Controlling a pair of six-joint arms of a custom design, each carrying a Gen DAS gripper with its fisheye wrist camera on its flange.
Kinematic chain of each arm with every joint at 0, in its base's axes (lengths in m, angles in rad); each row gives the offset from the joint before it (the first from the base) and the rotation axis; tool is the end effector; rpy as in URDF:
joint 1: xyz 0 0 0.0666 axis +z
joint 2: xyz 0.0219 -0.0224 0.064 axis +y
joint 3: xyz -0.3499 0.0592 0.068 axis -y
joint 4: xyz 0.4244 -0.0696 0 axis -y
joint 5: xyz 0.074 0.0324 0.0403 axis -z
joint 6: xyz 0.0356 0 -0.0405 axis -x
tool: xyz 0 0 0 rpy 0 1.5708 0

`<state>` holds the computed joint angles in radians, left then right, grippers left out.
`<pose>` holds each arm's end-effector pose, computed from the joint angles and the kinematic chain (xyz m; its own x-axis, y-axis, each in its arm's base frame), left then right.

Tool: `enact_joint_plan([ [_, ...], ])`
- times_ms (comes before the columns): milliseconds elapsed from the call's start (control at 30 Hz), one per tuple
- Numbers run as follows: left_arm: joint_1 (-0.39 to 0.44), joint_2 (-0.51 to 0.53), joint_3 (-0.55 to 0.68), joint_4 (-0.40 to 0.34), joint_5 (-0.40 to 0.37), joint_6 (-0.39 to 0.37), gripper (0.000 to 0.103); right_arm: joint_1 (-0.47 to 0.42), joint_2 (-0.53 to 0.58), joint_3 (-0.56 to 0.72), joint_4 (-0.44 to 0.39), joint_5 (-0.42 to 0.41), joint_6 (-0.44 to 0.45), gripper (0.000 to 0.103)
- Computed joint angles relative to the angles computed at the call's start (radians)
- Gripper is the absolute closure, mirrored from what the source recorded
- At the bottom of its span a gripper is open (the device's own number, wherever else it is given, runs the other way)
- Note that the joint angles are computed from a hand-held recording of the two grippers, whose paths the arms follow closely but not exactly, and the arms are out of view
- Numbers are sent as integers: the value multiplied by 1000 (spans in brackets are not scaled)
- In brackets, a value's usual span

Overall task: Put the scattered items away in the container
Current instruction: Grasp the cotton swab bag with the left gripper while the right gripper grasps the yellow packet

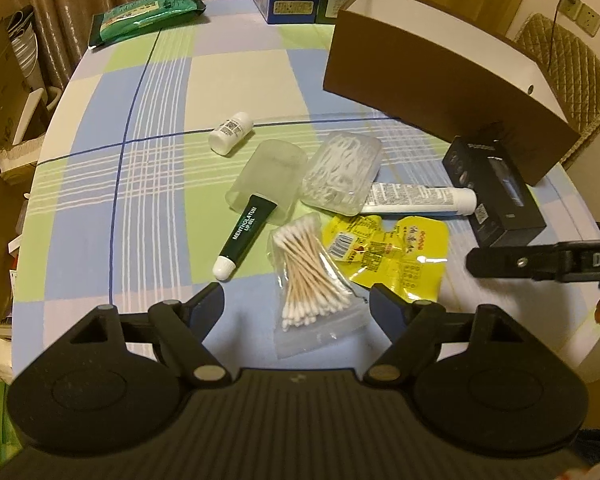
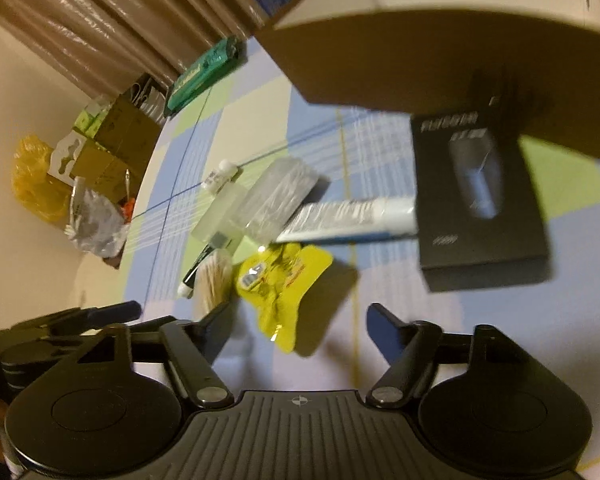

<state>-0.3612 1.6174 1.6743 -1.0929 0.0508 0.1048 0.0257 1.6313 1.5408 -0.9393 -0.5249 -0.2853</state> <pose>0.5469 -0.2090 0.4067 -0.8399 0.2056 -0.5023 0.2909 0.9519 -0.0968 0.5868 0.0325 0.3474 -0.9011 0.2205 -0.3733 -0.0277 0.8300 0.5571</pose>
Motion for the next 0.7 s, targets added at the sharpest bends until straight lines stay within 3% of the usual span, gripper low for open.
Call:
enact_joint_plan([
  [267, -4, 70, 53, -17, 10, -21, 32, 9, 76, 46, 14, -33, -101, 51],
  [567, -6, 154, 118, -45, 48, -18, 45, 9, 110, 81, -4, -31, -118, 51],
  [700, 0, 172, 127, -40, 47, -18, 68, 12, 127, 99, -16, -34, -119, 52],
])
